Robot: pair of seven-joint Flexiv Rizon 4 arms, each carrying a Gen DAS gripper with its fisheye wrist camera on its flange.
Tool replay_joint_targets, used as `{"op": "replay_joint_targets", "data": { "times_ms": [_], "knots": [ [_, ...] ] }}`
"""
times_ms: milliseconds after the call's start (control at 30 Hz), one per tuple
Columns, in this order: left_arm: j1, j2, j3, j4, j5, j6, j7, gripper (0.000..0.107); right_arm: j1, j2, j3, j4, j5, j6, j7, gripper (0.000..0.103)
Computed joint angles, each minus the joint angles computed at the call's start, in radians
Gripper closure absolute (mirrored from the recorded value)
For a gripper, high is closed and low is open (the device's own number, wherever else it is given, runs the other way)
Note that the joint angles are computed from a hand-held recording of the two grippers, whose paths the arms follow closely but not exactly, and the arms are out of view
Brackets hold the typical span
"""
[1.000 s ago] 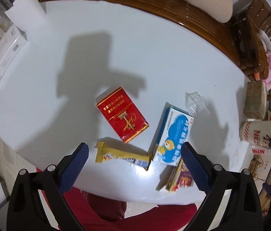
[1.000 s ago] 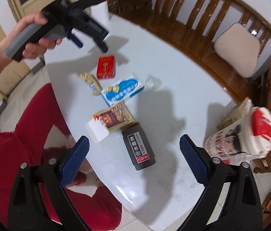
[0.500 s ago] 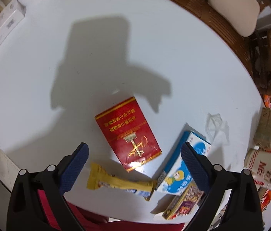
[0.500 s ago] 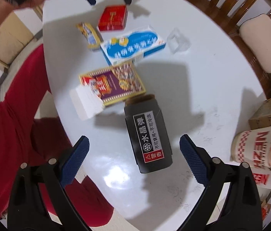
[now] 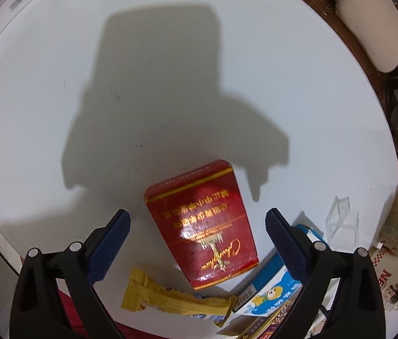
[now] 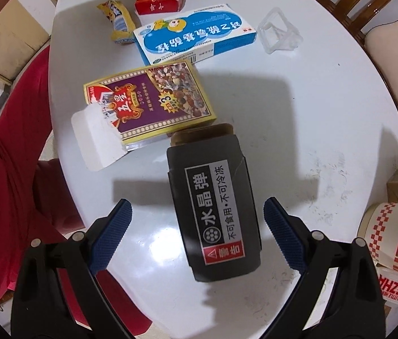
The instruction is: Collect trash
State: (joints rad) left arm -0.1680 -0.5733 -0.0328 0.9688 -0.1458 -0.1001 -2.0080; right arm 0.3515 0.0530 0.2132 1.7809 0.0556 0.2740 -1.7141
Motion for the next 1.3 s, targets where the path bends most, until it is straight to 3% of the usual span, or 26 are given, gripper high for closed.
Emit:
{"op": "replay_joint_targets", "data": {
  "times_ms": [467, 533, 700, 867, 1033, 1300],
  "knots": [
    [0.001, -0.015, 0.005, -0.03, 0.014, -0.026, -0.015, 0.013, -0.001, 0.019, 0.004, 0.074, -0.001, 0.084, -0.002, 0.014],
    [-0.003, -0.043, 0.003, -0.077, 0.02, -0.048, -0.018, 0.014, -0.004, 0.027, 0.002, 0.083, 0.001, 0.093, -0.001, 0.019],
    [-0.025, -0.061, 0.008, -0.125, 0.054, -0.077, -0.009, 0.03, -0.017, 0.037, -0.013, 0.074, 0.006, 0.092, -0.003, 0.046],
    [-0.023, -0.053, 0.01, -0.124, 0.057, -0.069, 0.017, 0.042, -0.021, 0.031, -0.012, 0.06, -0.012, 0.086, 0.011, 0.047],
    [-0.007, -0.049, 0.001, -0.109, 0.018, -0.046, 0.015, 0.044, -0.023, 0.038, 0.002, 0.091, -0.076, 0.141, 0.125, 0.047],
    [0.003, 0.049, 0.006, 0.027, 0.014, 0.063, 0.065, 0.045, -0.031, 0.104, 0.029, 0.189, -0.212, 0.26, 0.391, 0.047]
  ]
}}
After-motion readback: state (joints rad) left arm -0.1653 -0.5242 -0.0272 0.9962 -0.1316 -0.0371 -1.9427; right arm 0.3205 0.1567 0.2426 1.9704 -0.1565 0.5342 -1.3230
